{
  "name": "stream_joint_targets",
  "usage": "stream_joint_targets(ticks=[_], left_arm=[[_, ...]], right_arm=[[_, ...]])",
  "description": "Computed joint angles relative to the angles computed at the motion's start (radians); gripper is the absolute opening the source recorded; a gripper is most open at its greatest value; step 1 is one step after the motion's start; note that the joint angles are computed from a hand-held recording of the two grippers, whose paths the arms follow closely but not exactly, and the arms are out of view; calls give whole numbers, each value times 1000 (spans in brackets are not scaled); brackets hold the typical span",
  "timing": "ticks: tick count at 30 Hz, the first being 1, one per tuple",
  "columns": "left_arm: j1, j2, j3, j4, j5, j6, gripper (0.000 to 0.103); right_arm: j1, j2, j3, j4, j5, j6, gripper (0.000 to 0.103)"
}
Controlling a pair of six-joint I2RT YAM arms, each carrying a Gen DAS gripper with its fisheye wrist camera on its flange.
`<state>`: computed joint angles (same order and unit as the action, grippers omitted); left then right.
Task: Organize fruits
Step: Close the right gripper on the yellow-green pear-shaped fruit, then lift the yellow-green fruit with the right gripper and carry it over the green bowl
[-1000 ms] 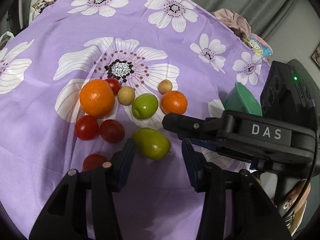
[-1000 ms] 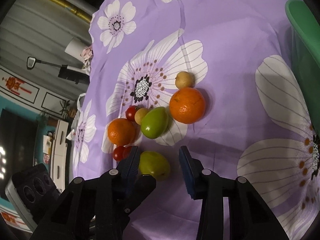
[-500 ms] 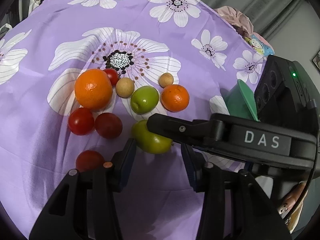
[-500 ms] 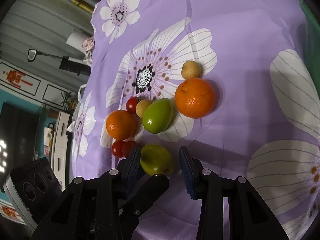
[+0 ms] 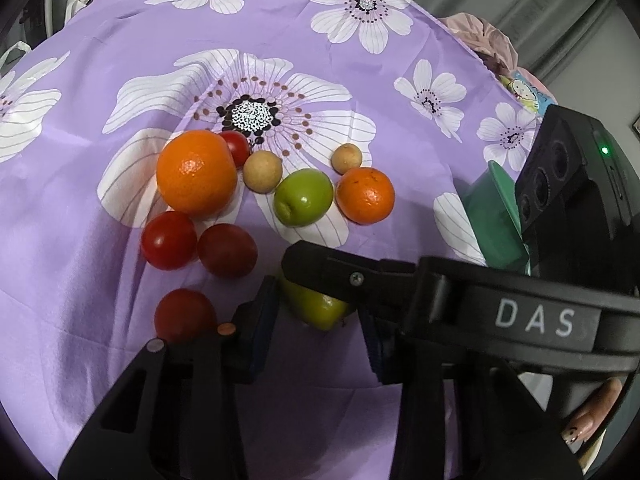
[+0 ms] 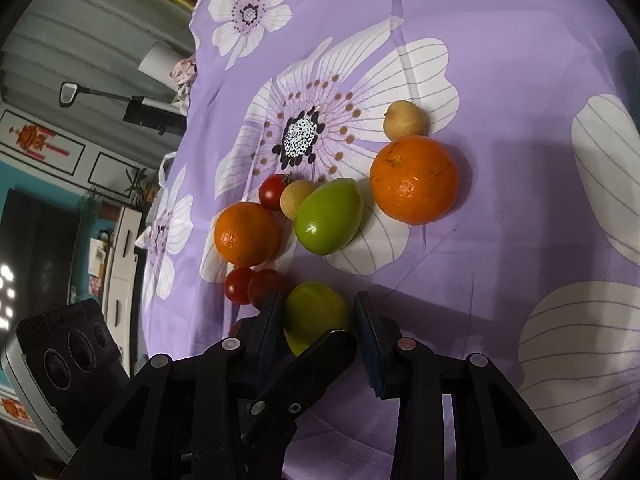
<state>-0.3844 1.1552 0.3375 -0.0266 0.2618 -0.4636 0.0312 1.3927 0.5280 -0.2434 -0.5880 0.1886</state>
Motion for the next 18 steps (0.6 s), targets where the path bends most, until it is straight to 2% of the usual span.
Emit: stream_joint_targets(ticks=[5, 12, 18], left_arm=[[-43, -92, -3, -33, -78, 0, 36], [-111, -249, 18, -105, -167, 6, 36], [-211, -304, 72, -155, -272, 1, 36]], right_arm=[[11, -70, -17, -16, 1, 4, 39], [14, -288, -31, -98, 11, 7, 39], [-22, -444, -20, -185, -6, -8, 39]])
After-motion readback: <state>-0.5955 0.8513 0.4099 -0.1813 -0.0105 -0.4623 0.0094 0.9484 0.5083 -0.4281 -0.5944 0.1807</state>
